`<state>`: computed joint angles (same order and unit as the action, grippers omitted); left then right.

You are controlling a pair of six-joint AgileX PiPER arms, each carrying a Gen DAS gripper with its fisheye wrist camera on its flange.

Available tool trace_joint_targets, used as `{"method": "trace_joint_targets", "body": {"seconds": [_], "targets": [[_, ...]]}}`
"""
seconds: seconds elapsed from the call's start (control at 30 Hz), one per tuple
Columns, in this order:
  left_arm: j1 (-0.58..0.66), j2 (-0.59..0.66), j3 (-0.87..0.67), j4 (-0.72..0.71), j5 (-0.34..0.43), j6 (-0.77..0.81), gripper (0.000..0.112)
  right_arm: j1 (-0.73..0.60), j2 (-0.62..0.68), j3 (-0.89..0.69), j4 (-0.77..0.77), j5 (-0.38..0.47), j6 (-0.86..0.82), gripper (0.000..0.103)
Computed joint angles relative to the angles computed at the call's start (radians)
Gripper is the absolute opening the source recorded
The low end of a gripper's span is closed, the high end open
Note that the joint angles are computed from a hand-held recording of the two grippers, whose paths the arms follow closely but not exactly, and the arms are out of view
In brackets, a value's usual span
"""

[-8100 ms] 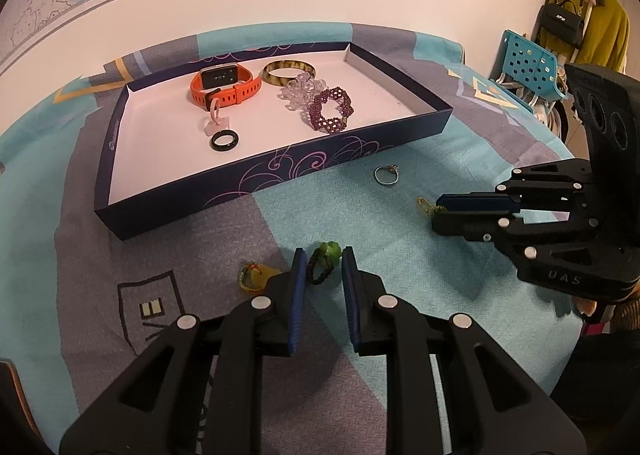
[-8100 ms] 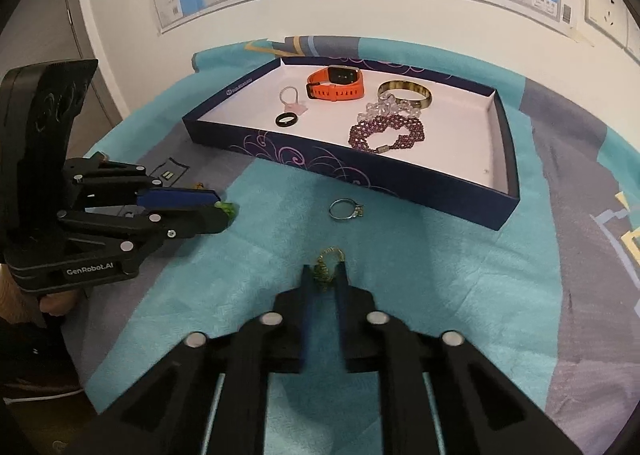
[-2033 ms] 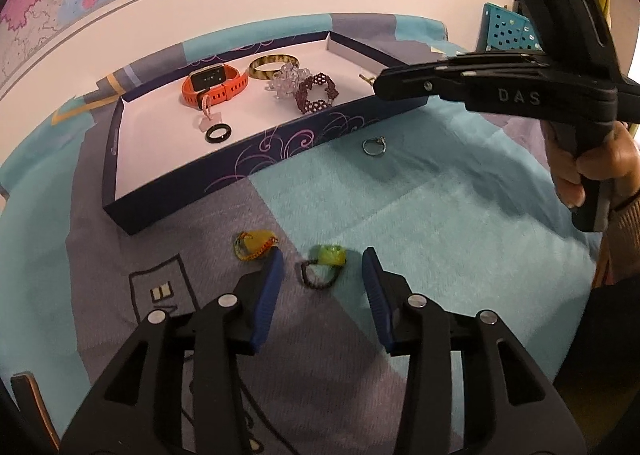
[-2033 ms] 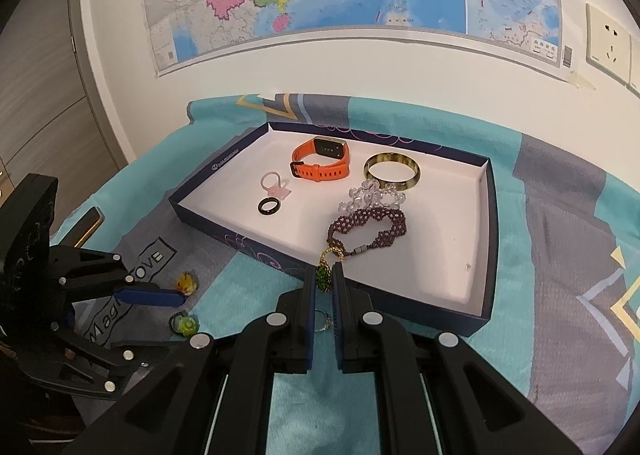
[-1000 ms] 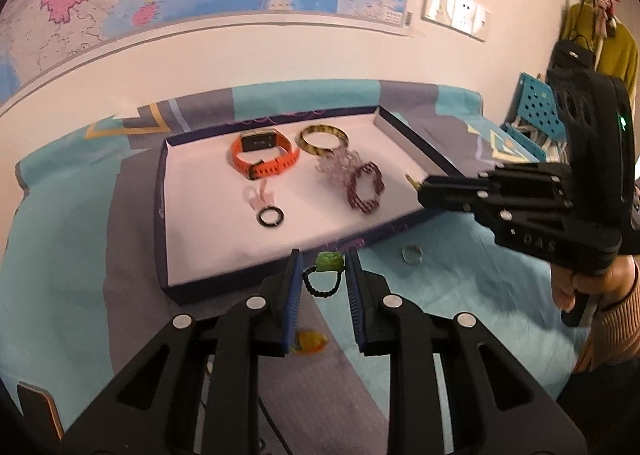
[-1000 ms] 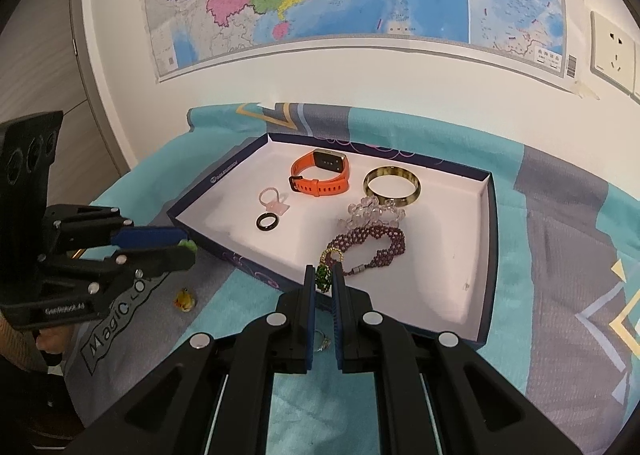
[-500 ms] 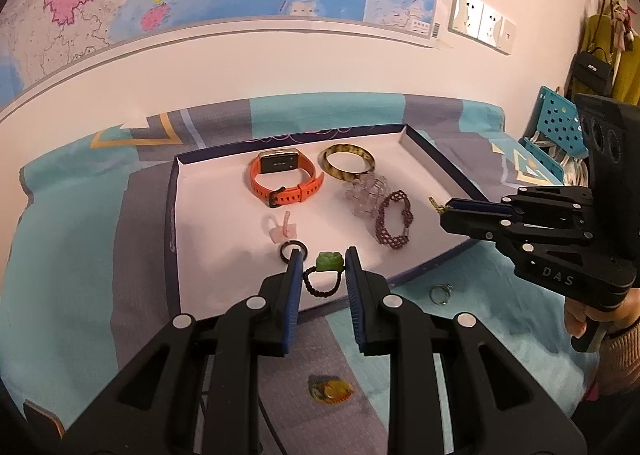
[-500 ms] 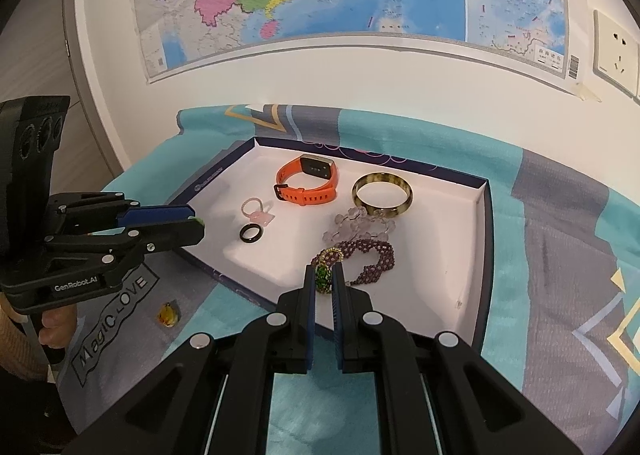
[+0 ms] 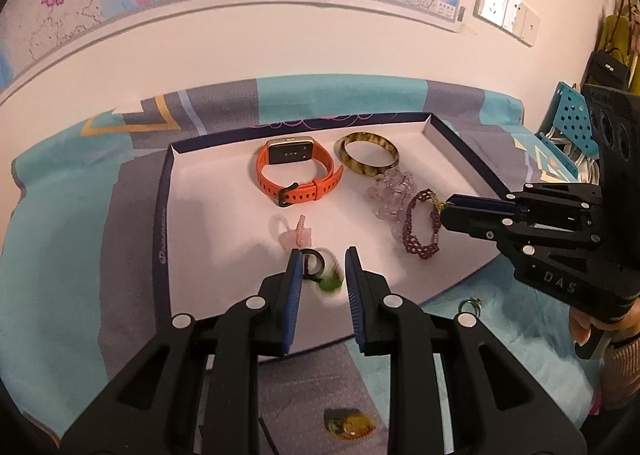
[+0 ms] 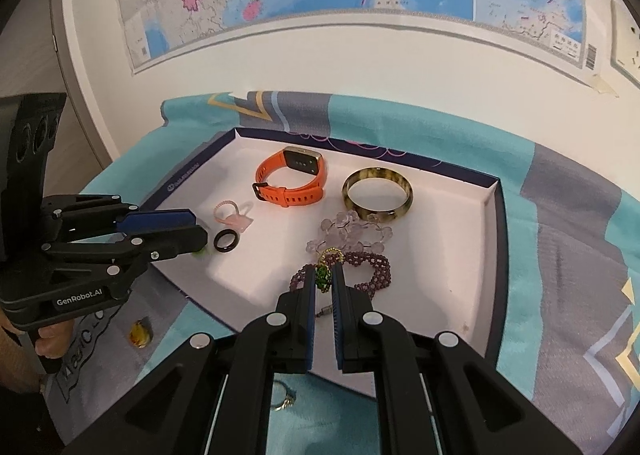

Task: Organize jewelry
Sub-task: 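Lower the gold ring and green ring into the tray and open both tools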

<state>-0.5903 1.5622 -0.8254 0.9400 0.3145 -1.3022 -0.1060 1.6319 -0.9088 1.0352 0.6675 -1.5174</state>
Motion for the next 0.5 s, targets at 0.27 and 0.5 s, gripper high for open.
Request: {"method": "trace_joint_targets", "body": {"seconds": [0.27,0.5], "targets": [[0.017,0.022,-0.007,-0.036,-0.013,0.025,0.031,0.027,0.027,-0.003,-0.014,-0.021,0.025,0.014],[-0.025,-0.068,0.075,0.194,0.010,-0.224,0.069,-0.052,-0.021,0.036,0.061,0.037,-0.035,0.046]]}}
